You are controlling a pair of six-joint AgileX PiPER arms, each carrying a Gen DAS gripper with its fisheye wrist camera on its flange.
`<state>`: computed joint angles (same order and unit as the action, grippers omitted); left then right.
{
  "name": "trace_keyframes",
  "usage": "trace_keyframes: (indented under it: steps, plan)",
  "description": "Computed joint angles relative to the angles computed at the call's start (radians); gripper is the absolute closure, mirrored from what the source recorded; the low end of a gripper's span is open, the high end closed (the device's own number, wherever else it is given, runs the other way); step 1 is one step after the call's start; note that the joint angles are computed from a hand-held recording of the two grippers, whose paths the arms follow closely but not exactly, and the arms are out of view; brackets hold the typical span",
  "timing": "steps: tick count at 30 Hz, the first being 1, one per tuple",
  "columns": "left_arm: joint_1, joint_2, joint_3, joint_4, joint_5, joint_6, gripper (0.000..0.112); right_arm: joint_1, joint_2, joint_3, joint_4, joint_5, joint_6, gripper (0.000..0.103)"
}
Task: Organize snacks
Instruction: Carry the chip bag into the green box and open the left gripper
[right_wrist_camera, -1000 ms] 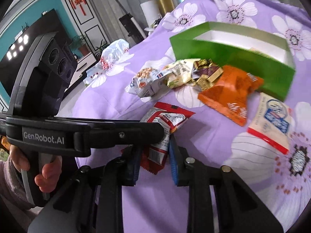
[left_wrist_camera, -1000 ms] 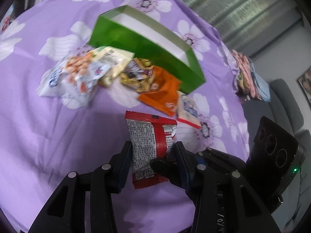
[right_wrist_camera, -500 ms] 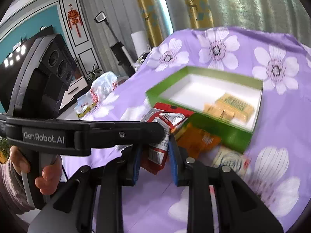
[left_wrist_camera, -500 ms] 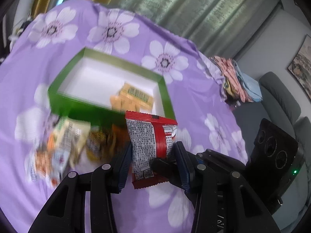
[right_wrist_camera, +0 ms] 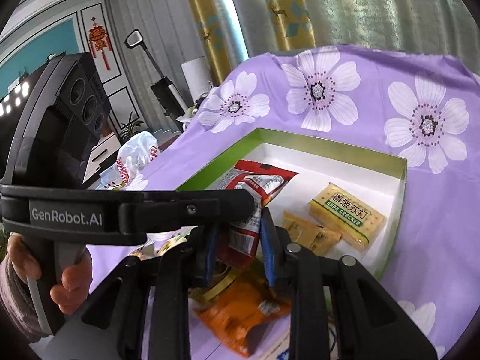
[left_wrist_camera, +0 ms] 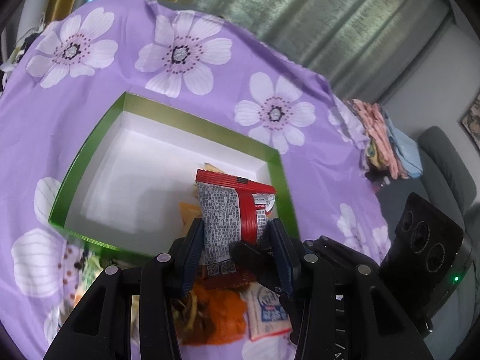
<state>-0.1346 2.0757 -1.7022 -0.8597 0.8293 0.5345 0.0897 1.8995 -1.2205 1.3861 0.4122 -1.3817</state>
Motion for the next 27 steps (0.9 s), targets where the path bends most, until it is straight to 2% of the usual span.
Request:
trace_keyframes:
  steps: [4,5,6,8,12,19,23,27]
  plan:
    - [-0.007,0.060,-0.076,0.051,-0.011,-0.084,0.067,0.006,0.059,-0.071,-0.084,-0.007,0.097,0.073]
    - [-0.007,0.068,-0.084,0.067,-0.015,-0.103,0.060,0.014,0.071,-0.087,-0.124,-0.028,0.139,0.070]
    - [-0.009,0.071,-0.088,0.085,-0.021,-0.123,0.047,0.022,0.078,-0.096,-0.160,-0.055,0.179,0.057]
    - [-0.008,0.063,-0.078,0.105,-0.034,-0.140,0.029,0.031,0.079,-0.090,-0.225,-0.108,0.251,0.050]
    - [0.008,0.009,-0.008,0.094,-0.061,-0.114,0.027,-0.004,0.034,-0.018,-0.098,-0.110,0.145,0.049]
    - [0.023,-0.134,0.177,0.094,-0.122,-0.058,0.022,-0.053,-0.146,0.205,0.084,-0.124,-0.050,0.045]
    - [0.017,-0.228,0.306,0.077,-0.154,0.005,0.021,-0.071,-0.235,0.315,0.129,-0.135,-0.086,0.042]
    - [0.005,-0.302,0.417,0.051,-0.165,0.055,0.021,-0.058,-0.312,0.409,0.126,-0.187,-0.076,0.041]
